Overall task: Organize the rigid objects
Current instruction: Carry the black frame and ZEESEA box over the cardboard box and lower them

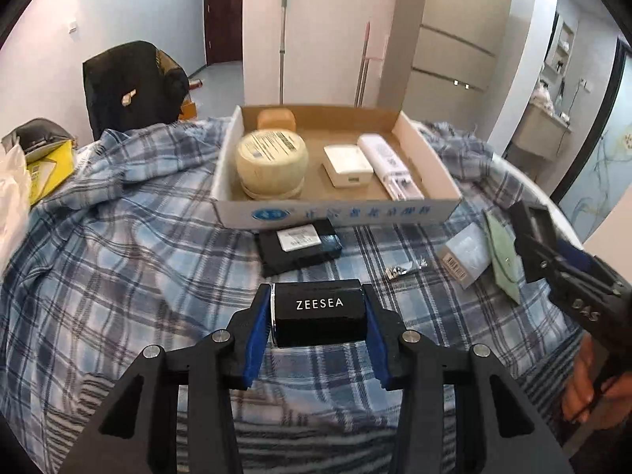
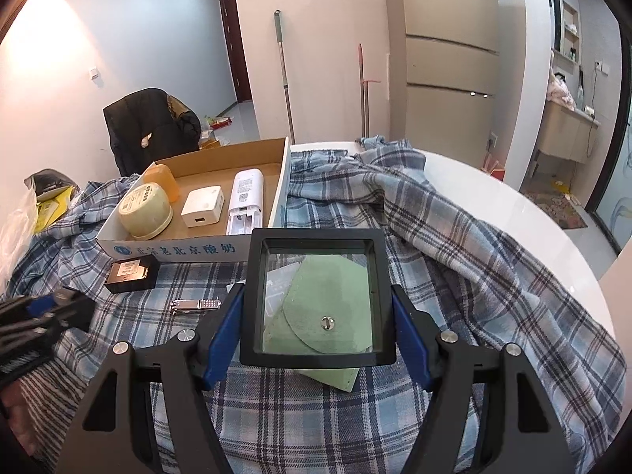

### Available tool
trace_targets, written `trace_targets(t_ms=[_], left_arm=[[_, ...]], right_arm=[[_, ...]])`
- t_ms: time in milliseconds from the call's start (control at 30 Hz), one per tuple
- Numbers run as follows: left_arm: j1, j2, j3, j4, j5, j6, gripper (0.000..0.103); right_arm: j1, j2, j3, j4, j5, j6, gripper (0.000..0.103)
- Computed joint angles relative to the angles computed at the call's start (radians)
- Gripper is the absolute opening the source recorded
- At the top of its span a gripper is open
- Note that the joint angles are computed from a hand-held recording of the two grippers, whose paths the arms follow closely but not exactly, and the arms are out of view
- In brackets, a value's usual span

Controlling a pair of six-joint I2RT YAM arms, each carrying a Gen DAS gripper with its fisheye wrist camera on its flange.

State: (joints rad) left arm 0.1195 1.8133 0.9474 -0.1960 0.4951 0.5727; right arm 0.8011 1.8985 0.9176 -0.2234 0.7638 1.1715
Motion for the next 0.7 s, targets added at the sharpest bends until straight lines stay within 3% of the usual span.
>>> trace_targets(t_ms=[133, 233, 300, 533, 700], left_arm=[[0.032, -0.023, 0.023, -0.003, 0.022, 0.027, 0.045], [0.029, 0.063, 0.182, -0.153, 0.048, 0.031, 0.045], [0.02, 0.111, 0.251, -0.182, 0.064, 0.022, 0.045], [-0.06, 0.295, 0.492, -0.206, 0.029, -0.03, 0.045], [-0.097, 0.373, 0.57, -0.21, -0.014, -0.045, 0.045]], right_arm=[[-0.004, -0.015, 0.011, -0.003, -0.015, -0.027, 0.069], [-0.005, -0.035, 0.017, 0.006, -0.021, -0.058, 0.069], [0.004, -0.034, 0.033, -0.015, -0.001, -0.055, 0.069], [-0.002, -0.043, 0.059, -0.039, -0.026, -0.077, 0.069], [-0.013, -0.057, 0.089, -0.078, 0.008, -0.106, 0.069]])
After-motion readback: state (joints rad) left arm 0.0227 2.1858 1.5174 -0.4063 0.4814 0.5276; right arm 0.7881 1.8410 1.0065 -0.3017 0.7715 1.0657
